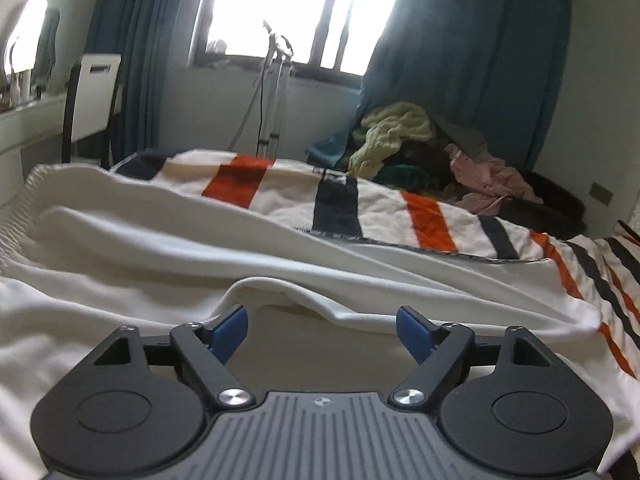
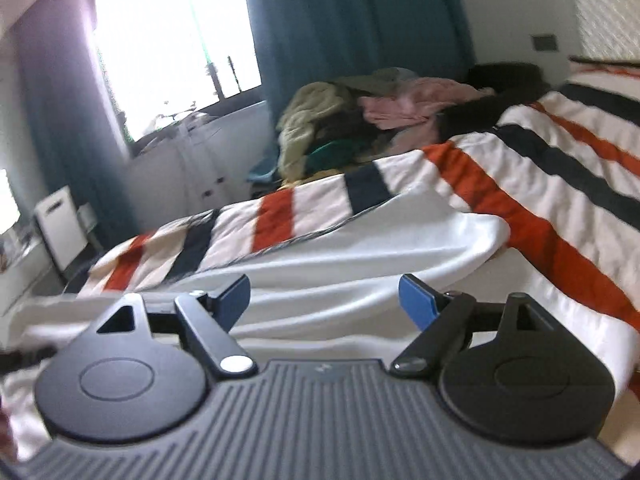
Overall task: Fold clothes
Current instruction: 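Lay the sweatpants flat and open both grippers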
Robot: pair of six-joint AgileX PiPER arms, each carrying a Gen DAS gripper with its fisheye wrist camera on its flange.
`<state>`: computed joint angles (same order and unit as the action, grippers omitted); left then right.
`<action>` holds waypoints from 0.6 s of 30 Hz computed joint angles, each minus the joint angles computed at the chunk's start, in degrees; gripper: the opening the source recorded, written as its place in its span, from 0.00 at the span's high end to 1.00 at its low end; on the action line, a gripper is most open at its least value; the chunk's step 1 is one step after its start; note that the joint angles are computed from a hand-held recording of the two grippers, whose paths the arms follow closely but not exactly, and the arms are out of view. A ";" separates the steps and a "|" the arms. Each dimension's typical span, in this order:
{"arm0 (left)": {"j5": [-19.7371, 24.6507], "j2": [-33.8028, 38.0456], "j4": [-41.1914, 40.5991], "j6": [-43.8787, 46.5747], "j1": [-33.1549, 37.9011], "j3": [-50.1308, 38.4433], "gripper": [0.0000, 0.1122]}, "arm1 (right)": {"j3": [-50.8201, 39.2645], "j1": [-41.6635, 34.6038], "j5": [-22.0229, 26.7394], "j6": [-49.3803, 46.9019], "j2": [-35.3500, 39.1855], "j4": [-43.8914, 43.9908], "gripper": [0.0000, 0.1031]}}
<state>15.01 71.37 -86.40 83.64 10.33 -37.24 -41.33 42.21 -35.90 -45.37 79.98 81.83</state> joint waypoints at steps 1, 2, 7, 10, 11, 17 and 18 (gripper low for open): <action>0.70 -1.73 1.55 -1.27 0.58 0.95 0.21 | 0.25 2.54 -2.33 -2.05 -0.84 1.89 0.20; 1.31 -3.29 3.18 -2.70 1.07 1.72 0.20 | 0.41 4.43 -4.45 -3.13 -1.40 3.20 0.20; 1.44 -10.25 8.94 -6.11 2.39 6.43 0.15 | 1.54 9.05 -9.65 -2.58 -3.36 5.29 0.20; 2.01 -12.09 13.16 -9.65 3.11 7.28 0.14 | 1.75 9.31 -10.41 -2.80 -3.25 6.14 0.20; 2.65 -12.44 13.30 -9.67 3.74 7.45 0.13 | 1.80 9.25 -10.35 -2.95 -3.24 6.28 0.20; 2.77 -11.98 15.11 -11.62 4.44 7.52 0.11 | 0.86 8.81 -13.12 -4.89 -2.24 11.88 0.20; 2.84 -11.62 15.34 -12.04 4.57 7.42 0.10 | 0.38 8.91 -15.21 -5.22 -1.66 13.78 0.20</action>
